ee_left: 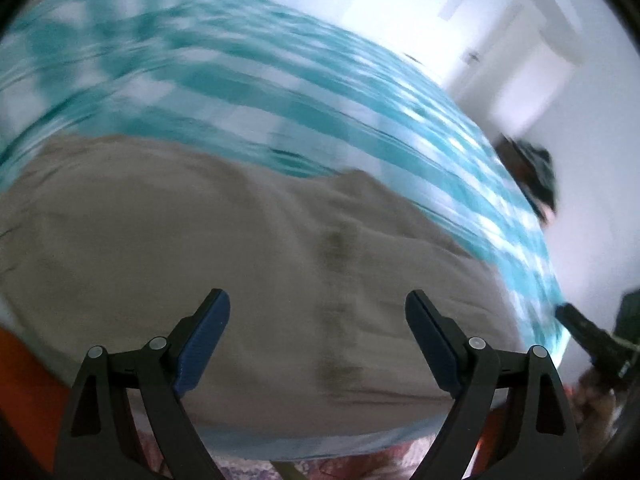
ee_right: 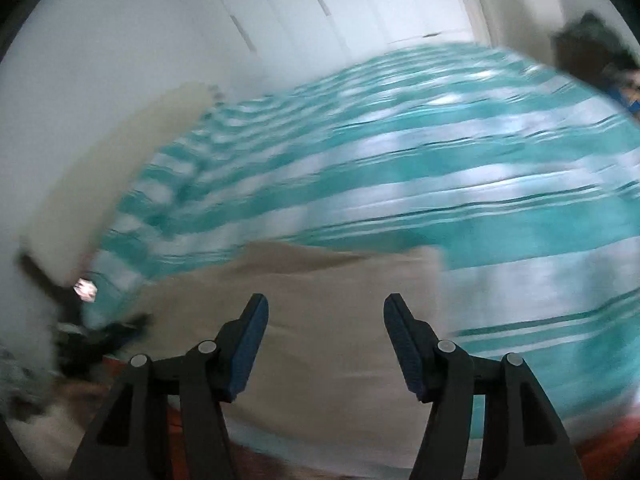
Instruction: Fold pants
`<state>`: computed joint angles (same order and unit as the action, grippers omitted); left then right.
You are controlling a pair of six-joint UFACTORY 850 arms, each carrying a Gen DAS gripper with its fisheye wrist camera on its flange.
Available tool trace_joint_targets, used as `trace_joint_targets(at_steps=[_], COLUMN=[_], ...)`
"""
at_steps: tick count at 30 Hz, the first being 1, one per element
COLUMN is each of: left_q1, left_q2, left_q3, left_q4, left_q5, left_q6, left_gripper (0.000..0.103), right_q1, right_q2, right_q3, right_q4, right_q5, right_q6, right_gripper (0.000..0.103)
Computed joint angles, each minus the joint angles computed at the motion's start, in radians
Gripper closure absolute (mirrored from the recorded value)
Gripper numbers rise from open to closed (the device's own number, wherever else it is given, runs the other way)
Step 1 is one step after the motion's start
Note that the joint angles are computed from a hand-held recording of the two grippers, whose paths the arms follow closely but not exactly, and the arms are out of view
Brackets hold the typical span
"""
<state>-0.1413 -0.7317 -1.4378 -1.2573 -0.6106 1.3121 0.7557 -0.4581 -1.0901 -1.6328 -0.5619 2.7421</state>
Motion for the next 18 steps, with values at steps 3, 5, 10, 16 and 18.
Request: trace_joint_targets(at_steps=[3, 5, 10, 16, 18], left_q1=[-0.074, -0.108, -0.196, -0.182, -0.173], left_q2=[-0.001, 0.003, -0.022, -0.025, -0.036], left_q3=[-0.016, -0.018, -0.012, 0.037, 0.022], left_q4=[0.045, 0.067, 0.209, 0.158, 0.161], left_q5=[-0.025, -0.032, 0.094, 0.129, 0.103], left_q6=[0.054, 0.077, 0.031, 0.171, 0.155], left_gripper=[0.013, 0.013, 0.012, 0.012, 0.012], right_q1=[0.011, 0.034, 0.032, 0.0, 0.004], right_q2=[-0.011, -0.052, -0.141, -0.183, -0.182], right_q3=[0.015, -0.02, -0.117, -0.115, -0.111], right_q4=[0.035, 0.12, 0.357, 0.439, 0.435], right_q5=[-0.006, -0.041, -0.058, 0.051, 0.045], right_q6=[-0.074, -0.183, -0.501, -0.565, -0.563], right_gripper=[0.042, 0.042, 0.042, 0.041, 0.04])
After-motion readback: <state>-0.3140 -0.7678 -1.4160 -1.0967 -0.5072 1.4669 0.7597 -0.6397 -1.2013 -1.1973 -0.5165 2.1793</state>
